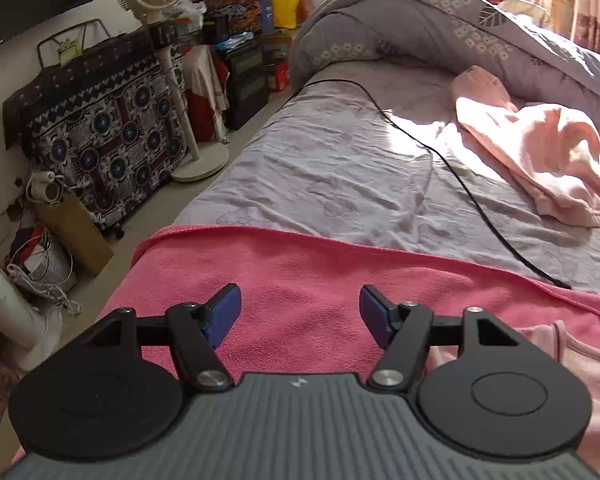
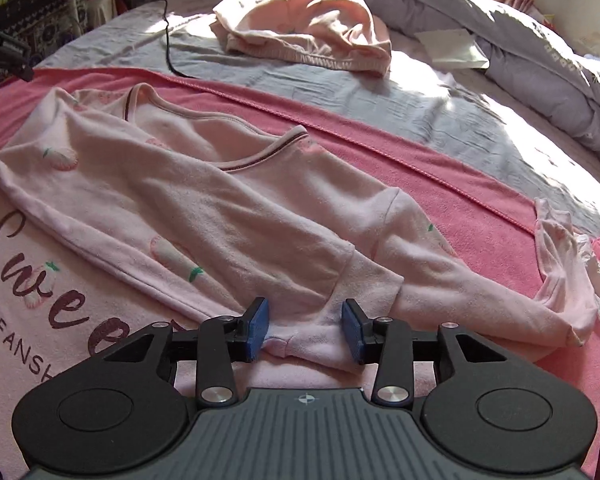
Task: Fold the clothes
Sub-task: 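Release the sweatshirt with both grippers and smooth the folded sleeve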
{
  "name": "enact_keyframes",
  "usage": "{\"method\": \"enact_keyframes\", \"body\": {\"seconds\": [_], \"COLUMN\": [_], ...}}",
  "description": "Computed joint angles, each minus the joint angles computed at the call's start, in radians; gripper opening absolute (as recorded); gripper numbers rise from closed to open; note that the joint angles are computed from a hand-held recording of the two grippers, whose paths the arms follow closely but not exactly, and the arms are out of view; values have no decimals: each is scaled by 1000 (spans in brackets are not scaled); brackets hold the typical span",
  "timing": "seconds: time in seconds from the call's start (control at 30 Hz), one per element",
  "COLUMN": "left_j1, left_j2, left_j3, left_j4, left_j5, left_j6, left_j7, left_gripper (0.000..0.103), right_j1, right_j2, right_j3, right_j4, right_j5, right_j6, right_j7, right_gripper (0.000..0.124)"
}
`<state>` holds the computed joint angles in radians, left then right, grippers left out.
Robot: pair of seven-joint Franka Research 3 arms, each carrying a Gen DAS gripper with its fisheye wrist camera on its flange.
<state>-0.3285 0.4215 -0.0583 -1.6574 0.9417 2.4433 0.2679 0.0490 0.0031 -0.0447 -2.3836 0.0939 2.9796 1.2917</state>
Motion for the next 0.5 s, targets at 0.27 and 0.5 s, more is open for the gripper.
{"method": "enact_keyframes", "body": {"seconds": [0.27, 0.5], "left_j1": [12, -64], "left_j2": [-27, 39], "left_j3": [-96, -70], "left_j4": [-97, -54], "left_j5": [-90, -173], "left_j6": [232, 172], "left_j7": [358, 467], "left_gripper": [73, 77], "right_j1": [-77, -140], "right_j2": [-253, -271], "right_j3": [-72, -66], "right_j4": [-85, -70], "right_j5": [143, 154], "right_j6": [-525, -741], "right_j7": [-126, -100], "right_gripper": [43, 10]}}
